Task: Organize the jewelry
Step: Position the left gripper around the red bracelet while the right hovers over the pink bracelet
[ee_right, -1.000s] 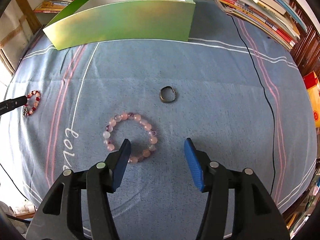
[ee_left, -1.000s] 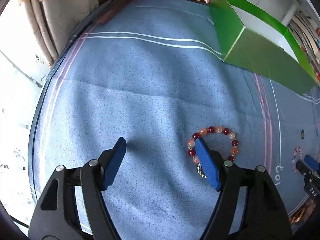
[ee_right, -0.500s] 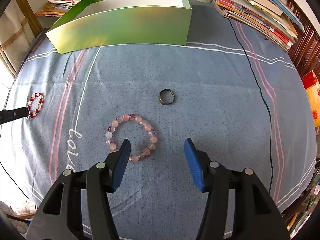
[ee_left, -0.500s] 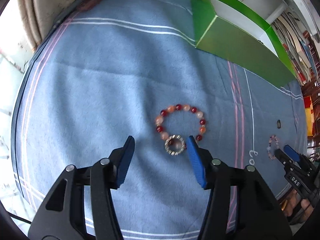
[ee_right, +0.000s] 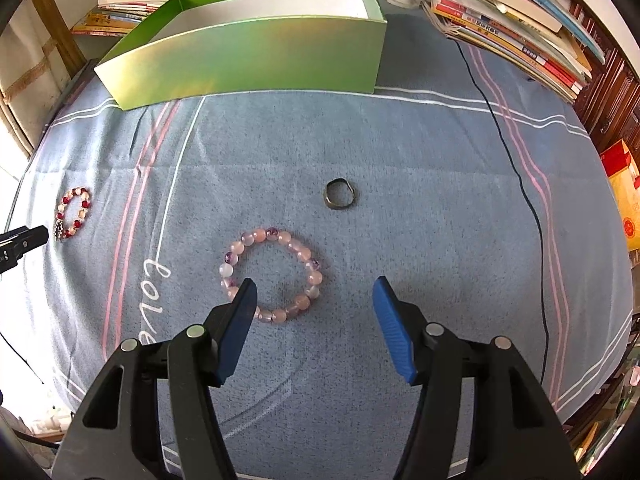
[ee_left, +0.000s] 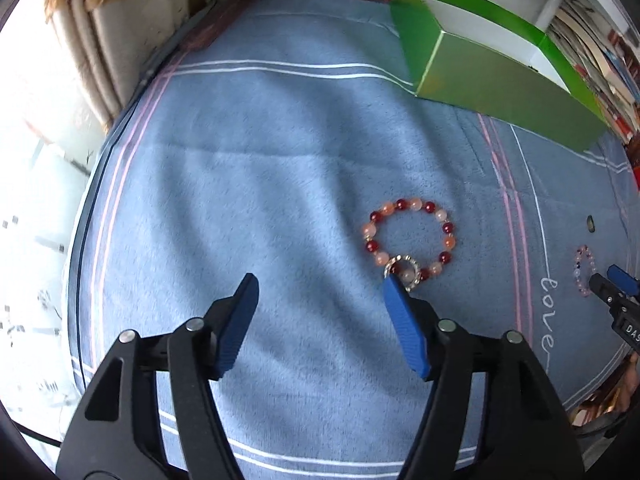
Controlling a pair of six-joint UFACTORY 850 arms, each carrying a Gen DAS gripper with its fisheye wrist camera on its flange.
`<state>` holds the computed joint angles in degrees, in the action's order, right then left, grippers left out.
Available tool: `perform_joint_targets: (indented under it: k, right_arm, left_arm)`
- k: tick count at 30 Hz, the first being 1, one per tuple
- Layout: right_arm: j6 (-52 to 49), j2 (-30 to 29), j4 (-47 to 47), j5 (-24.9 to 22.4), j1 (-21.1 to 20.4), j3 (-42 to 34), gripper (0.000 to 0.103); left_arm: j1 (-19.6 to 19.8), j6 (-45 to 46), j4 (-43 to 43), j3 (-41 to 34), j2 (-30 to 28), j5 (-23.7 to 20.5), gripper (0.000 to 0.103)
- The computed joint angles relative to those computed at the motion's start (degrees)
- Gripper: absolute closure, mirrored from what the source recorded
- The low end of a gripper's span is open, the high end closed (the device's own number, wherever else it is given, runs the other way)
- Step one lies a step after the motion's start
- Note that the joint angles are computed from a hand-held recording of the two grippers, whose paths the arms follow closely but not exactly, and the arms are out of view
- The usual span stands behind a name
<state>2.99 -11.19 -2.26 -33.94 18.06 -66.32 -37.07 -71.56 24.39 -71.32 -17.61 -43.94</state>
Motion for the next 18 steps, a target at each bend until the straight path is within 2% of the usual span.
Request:
perform_joint_targets:
  k: [9, 14, 18]
  right_arm:
    - [3.5, 0.1, -3.7, -0.5, 1.4, -0.4, 0.041]
    - [4.6, 0.8, -4.2, -0.8, 1.4, 0.5, 0.041]
    - [5.0, 1.0, -4.4, -0.7, 1.2, 0.7, 0.041]
  left_arm:
    - [-0.2, 8.3, -3.4, -5.4, -4.8, -0.2, 0.038]
    - [-1.9, 15.7, -4.2, -11.6, -9.3, -0.4, 0.036]
    - [-2.9, 17.5, -2.6, -13.1, -9.9, 1.1, 0.034]
